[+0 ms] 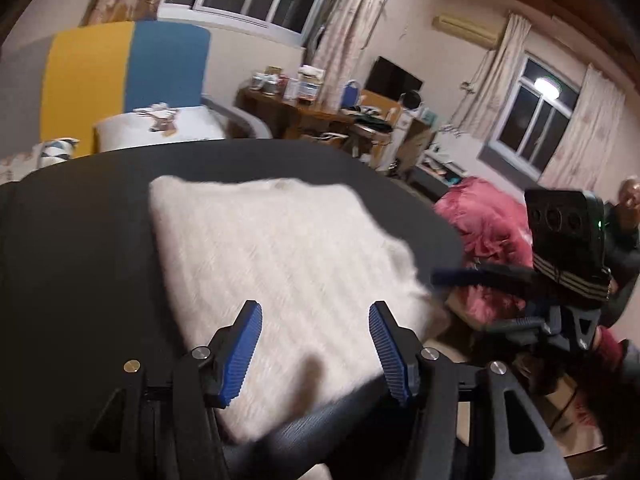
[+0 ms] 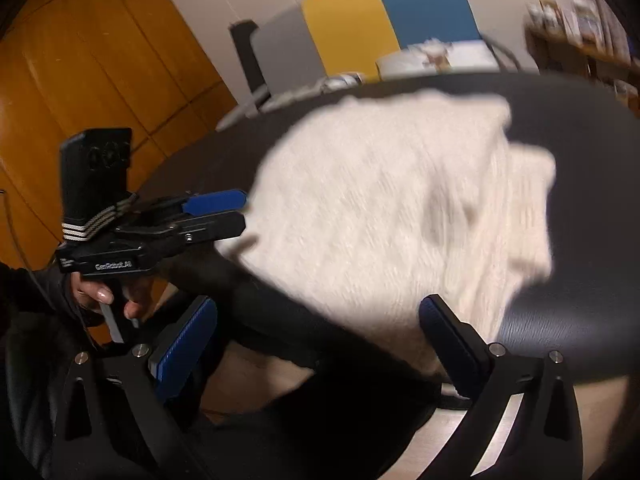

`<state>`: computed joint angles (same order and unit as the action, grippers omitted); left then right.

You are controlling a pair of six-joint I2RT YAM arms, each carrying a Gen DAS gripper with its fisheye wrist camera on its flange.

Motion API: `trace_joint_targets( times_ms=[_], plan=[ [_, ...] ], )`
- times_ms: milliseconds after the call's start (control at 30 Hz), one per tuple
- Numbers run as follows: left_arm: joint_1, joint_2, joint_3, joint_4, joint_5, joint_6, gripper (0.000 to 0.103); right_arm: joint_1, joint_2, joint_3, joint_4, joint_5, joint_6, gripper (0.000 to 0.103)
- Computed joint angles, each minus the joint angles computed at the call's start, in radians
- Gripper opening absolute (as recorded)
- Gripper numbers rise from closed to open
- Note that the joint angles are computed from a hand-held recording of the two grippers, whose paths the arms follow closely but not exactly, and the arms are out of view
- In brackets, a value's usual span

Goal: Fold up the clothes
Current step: 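Press the folded sweater flat with the left tool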

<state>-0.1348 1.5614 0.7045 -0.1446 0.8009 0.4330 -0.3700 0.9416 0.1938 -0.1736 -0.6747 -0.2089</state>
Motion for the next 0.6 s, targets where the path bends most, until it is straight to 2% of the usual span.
trace_joint_targets(
  times_ms=[33,133,200,267,300,367,400,467,567,600],
  plan=[
    [-0.020,0.023,0.020,0.022,-0.024,-0.029,0.057,0.011,-0.044,0.015,-0.020,0.012,0.014,0.103],
    [-0.089,0.179,0.132,-0.036,-0.138,-0.062,0.056,0.070,-0.007,0.064,0.060,0.153,0.083,0.103],
    [-0.081,0.166,0.079,0.041,-0.127,-0.050,0.056,0.105,0.159,0.116,0.109,0.233,0.125,0.103],
    [-0.085,0.126,0.034,0.052,-0.154,-0.007,0.056,0.146,0.373,0.144,0.164,0.317,0.118,0.103],
    [-0.076,0.094,0.014,0.055,-0.153,0.010,0.056,0.183,0.453,0.157,0.178,0.391,0.153,0.103],
    [-0.060,0.057,0.008,0.055,-0.142,0.016,0.056,0.198,0.484,0.080,0.350,0.396,0.116,0.103],
    [-0.054,0.038,0.010,0.068,-0.139,0.003,0.056,0.181,0.481,0.075,0.353,0.373,0.114,0.103],
    [-0.042,0.037,0.052,0.069,-0.129,-0.035,0.056,0.142,0.432,0.083,0.313,0.323,0.100,0.103],
    [-0.070,0.112,0.168,0.076,-0.190,-0.113,0.056,0.130,0.299,0.108,0.227,0.290,0.051,0.103],
    [-0.091,0.150,0.210,0.061,-0.240,-0.133,0.056,0.137,0.256,0.131,0.190,0.275,0.015,0.103]
  ],
)
